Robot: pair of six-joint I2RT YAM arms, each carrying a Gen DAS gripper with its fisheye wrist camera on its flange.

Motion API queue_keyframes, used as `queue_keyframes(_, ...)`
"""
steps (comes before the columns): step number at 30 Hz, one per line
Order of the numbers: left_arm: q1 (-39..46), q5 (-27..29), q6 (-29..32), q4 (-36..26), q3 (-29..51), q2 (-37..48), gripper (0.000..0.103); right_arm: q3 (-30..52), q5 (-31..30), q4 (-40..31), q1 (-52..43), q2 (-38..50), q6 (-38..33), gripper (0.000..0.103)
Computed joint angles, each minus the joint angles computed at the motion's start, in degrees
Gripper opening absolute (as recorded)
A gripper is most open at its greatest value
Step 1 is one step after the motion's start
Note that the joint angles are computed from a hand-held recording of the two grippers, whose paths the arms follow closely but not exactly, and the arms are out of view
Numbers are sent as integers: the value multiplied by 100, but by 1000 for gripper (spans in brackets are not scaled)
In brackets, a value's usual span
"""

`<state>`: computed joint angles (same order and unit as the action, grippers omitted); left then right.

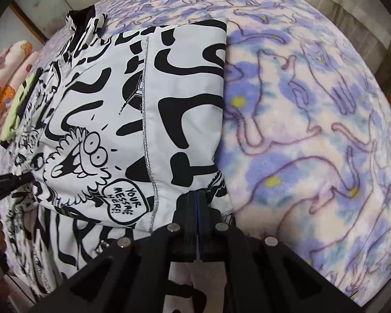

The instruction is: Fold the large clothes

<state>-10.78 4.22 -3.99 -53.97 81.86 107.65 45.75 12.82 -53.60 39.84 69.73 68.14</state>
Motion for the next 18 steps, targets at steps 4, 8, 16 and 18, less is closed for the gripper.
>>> queue_keyframes(4,-145,125,107,-48,-4,-327,1,301,84,-318,-205,-164,52,0)
queue_keyframes(8,-290,725,137,-257,281,-479,1,727,201,-20,-474,-293,-672,0)
queue_keyframes(16,-1219,1091,-318,-358,1581,450,1,1206,-521,2153,-1013,1067,-2055,0)
queue_keyframes(18,-1318,1192,-549,-231,1818,800,1,1260,-724,2677,-1059,1530,-2097,0)
